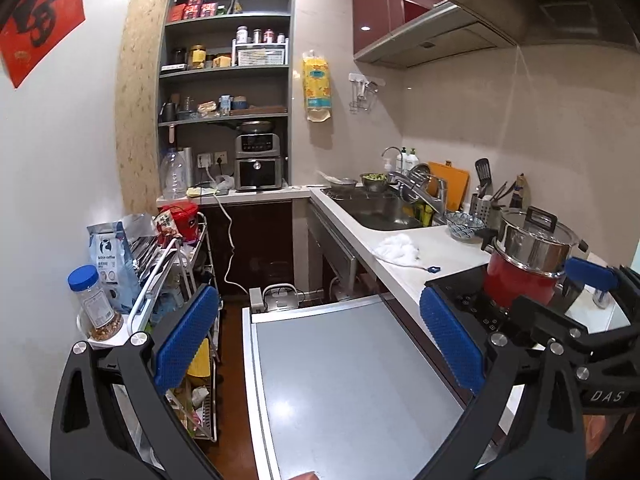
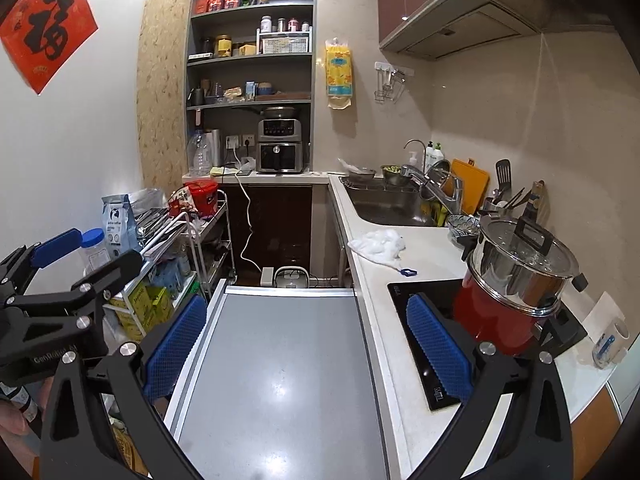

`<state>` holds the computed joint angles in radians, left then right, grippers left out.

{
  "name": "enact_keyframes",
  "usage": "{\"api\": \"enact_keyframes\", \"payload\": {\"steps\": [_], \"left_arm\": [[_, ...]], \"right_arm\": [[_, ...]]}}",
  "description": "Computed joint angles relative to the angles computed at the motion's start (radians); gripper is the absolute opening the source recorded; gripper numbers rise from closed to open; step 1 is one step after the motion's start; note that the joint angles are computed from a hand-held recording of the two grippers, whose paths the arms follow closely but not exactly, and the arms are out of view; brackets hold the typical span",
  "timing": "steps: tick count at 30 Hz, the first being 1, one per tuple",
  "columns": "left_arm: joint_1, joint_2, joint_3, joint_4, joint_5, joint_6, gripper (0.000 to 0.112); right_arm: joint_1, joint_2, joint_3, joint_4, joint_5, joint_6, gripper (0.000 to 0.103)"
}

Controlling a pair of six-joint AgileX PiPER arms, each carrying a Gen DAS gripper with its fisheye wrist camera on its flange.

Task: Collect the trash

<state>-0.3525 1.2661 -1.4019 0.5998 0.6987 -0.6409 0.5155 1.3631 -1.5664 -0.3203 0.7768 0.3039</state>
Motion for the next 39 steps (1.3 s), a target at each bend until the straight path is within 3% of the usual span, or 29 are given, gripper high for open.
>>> {"api": "enact_keyframes", "payload": {"steps": [39], "left_arm": [[0.029,0.018,-0.045,-0.057,0.05,0.035,0.101]], "right_arm": [[0.032,0.032,-0.015,-0.026,0.048,0.065,0.099]]}}
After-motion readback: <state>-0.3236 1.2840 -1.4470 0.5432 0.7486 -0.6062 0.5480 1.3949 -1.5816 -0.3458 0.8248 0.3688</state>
